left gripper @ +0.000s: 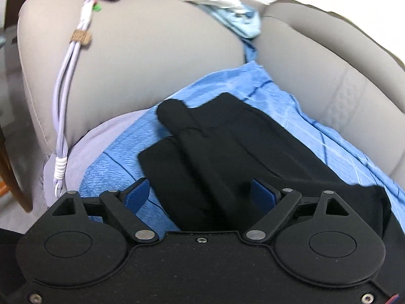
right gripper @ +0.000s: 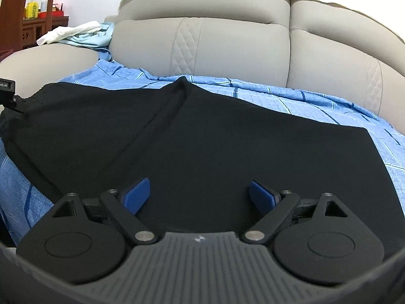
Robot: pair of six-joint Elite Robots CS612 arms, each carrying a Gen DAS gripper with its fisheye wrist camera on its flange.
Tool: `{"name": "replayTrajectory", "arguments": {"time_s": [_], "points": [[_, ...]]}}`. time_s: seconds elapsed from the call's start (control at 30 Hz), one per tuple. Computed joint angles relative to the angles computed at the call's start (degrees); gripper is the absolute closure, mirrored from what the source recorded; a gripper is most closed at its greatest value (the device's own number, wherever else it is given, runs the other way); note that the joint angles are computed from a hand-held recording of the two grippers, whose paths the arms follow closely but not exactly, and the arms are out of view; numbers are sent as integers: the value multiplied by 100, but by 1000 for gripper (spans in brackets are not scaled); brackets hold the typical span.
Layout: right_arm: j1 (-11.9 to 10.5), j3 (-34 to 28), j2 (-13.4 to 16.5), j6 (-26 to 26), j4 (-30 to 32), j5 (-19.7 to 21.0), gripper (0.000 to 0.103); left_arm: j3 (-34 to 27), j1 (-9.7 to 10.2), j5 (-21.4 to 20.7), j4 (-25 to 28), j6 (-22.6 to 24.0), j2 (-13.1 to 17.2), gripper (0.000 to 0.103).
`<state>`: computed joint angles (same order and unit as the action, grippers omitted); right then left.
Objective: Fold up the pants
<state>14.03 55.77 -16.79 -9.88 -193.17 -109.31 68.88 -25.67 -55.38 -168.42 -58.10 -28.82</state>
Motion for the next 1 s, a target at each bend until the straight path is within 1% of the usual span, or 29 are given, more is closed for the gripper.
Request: {"name": "replayTrajectory", "arguments": {"time_s": [0.1, 0.17, 0.2, 0.23, 0.27, 0.33, 0.4, 0.47, 0.5, 0.53, 0.6, 0.67, 0.7, 0.8, 0.83, 0.87, 0.9, 0.93, 0.97, 1.0], "points": [[2, 44, -12, -48, -22, 15, 9, -2, 52, -128, 110, -332, 7, 17], [-3, 55, -18, -35, -23, 24, 9, 0, 56, -123, 56, -389, 28, 18], [-2, 48, -16, -27, -14, 15, 8, -14, 45, -109, 40, -304, 40, 21], [0, 40, -13, -21, -9, -2, 8, -17, 44, -134, -19, -161, 49, 30], [1, 36, -11, -13, -7, -9, 8, -37, 42, -141, -66, -45, 65, 31], [0, 40, -10, -10, -18, -8, 7, -142, 63, -125, -32, -71, 115, 32], [1, 43, -12, -7, -14, -8, 7, -168, 90, -169, -134, -222, 140, 34], [1, 40, -10, -8, -13, -13, 7, -121, 97, -149, -225, -539, 128, 40], [0, 41, -10, -5, -15, -10, 7, -68, 83, -73, -252, -722, 102, 51], [-2, 42, -9, -2, -20, -11, 7, -9, 64, -5, -342, -806, 86, 53], [-3, 37, -1, 1, -37, -18, 7, 96, 32, 21, -546, -813, 71, 54], [-11, 41, -2, -6, -44, -2, 7, 137, 37, -19, -617, -860, 84, 50], [-11, 42, -1, -9, -49, -1, 7, 111, 46, 28, -704, -871, 122, 47], [-10, 34, 3, -7, -42, -2, 7, -50, 119, -144, -690, -834, 184, 33], [-8, 27, 7, -3, -41, -9, 7, -133, 139, -168, -652, -793, 220, 31], [-8, 27, 7, -3, -41, -9, 7, -222, 151, -140, -582, -760, 259, 31], [-10, 32, 6, -4, -51, -6, 7, -295, 155, -81, -496, -776, 290, 38], [-11, 38, 4, -4, -57, -4, 7, -349, 152, -3, -373, -840, 305, 51], [-11, 44, -1, 0, -54, 0, 7, -375, 151, 37, -313, -878, 311, 56], [-12, 48, -5, 6, -46, 4, 7, -364, 146, 77, -367, -949, 312, 72]]}}
